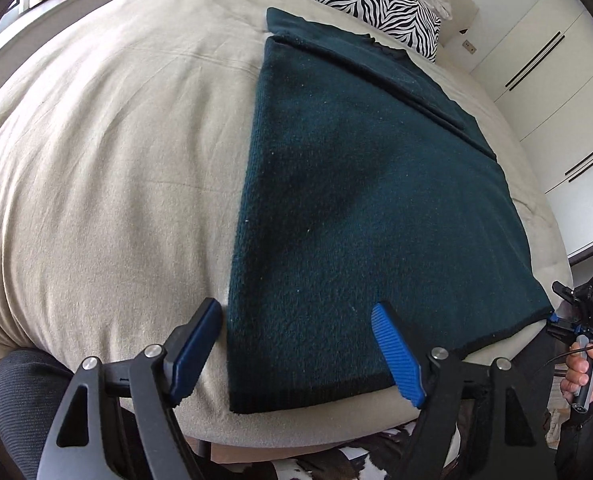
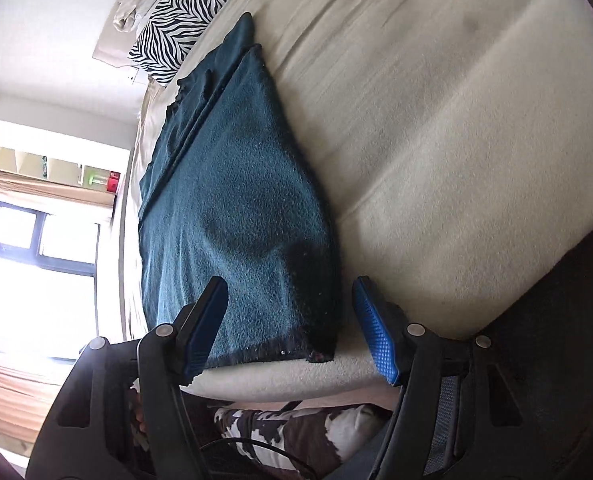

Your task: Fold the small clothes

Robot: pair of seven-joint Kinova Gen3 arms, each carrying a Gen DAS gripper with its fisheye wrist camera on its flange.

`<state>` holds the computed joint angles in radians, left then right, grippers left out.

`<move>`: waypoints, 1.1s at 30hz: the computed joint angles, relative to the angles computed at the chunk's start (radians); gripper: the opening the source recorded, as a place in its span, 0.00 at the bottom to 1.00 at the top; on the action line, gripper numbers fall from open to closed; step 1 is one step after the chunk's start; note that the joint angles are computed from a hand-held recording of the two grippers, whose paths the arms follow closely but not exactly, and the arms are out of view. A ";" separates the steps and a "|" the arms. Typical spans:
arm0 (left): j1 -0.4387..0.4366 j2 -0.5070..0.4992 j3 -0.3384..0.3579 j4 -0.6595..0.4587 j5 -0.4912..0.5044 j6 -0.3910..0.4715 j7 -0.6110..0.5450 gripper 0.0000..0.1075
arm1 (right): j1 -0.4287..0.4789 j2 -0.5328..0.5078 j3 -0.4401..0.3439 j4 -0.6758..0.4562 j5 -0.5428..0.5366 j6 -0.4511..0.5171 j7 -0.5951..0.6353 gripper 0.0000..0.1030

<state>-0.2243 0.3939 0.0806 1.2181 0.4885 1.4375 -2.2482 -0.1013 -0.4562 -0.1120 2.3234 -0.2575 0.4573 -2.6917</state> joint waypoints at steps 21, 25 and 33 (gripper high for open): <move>-0.044 0.053 0.001 -0.072 0.014 0.070 0.057 0.07 | -0.033 -0.027 -0.004 0.098 -0.066 -0.128 -0.025 0.06; -0.080 0.083 0.005 -0.096 0.058 0.126 0.088 0.07 | -0.016 -0.037 -0.021 0.099 -0.049 -0.126 -0.038 0.05; -0.164 0.126 0.019 -0.117 0.177 0.200 0.160 0.65 | -0.027 -0.039 -0.017 0.109 -0.042 -0.142 -0.046 0.05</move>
